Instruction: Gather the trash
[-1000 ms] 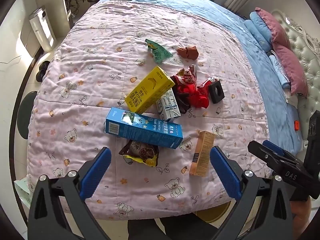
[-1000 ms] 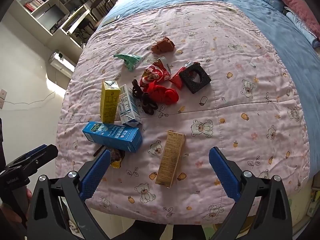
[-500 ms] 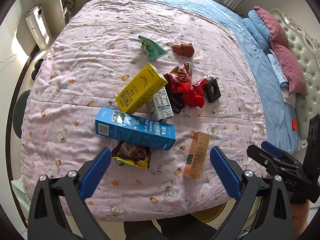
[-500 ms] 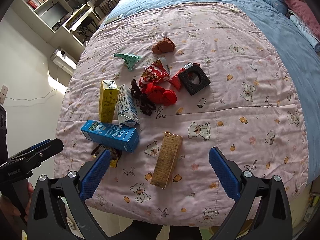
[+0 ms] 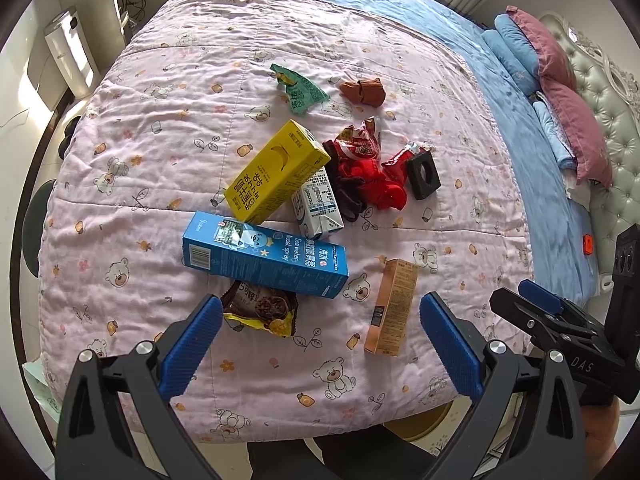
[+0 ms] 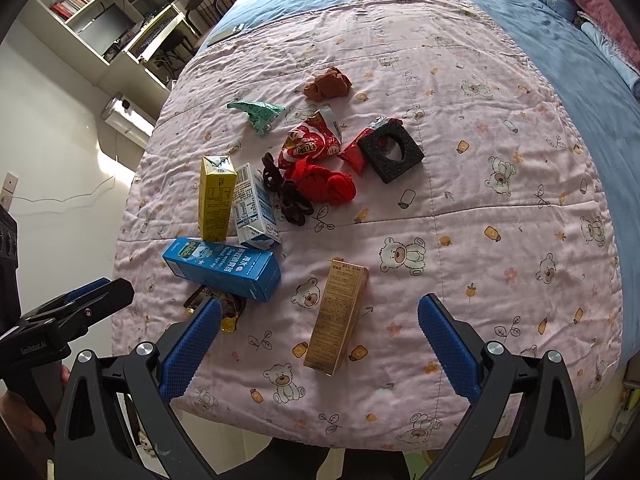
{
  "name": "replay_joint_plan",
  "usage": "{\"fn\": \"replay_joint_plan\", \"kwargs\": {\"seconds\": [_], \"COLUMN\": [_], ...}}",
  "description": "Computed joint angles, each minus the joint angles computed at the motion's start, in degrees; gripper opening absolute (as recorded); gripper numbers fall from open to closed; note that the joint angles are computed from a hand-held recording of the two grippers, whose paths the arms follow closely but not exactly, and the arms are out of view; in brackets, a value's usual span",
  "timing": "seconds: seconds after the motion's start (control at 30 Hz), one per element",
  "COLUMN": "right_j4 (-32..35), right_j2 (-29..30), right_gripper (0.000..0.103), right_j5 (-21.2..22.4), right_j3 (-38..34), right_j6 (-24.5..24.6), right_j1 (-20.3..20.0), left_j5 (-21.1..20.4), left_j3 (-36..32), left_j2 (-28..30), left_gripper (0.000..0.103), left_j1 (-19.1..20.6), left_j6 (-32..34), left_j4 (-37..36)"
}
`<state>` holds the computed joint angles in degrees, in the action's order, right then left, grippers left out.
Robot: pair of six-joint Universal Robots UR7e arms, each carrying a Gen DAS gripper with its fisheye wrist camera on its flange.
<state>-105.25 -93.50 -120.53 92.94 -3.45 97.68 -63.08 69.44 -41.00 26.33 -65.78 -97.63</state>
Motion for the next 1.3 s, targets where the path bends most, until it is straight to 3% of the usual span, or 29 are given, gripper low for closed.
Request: {"fn": "replay_joint_plan", "kwargs": {"seconds": [1.3], "right_j4": [1.5], "right_j2": [-1.8], "right_gripper": [0.095], "right_j5": [1.2], "right_j3": [0.8], "right_j6": [0.4], "right_j1": [-0.2], "left_j5": [-0.2], "left_j3": [1.5], "left_j2": [-0.9], "left_gripper": [0.099], "left_j1": [-0.9], "left_j6": [-1.7], "left_j4": [-0.7]}}
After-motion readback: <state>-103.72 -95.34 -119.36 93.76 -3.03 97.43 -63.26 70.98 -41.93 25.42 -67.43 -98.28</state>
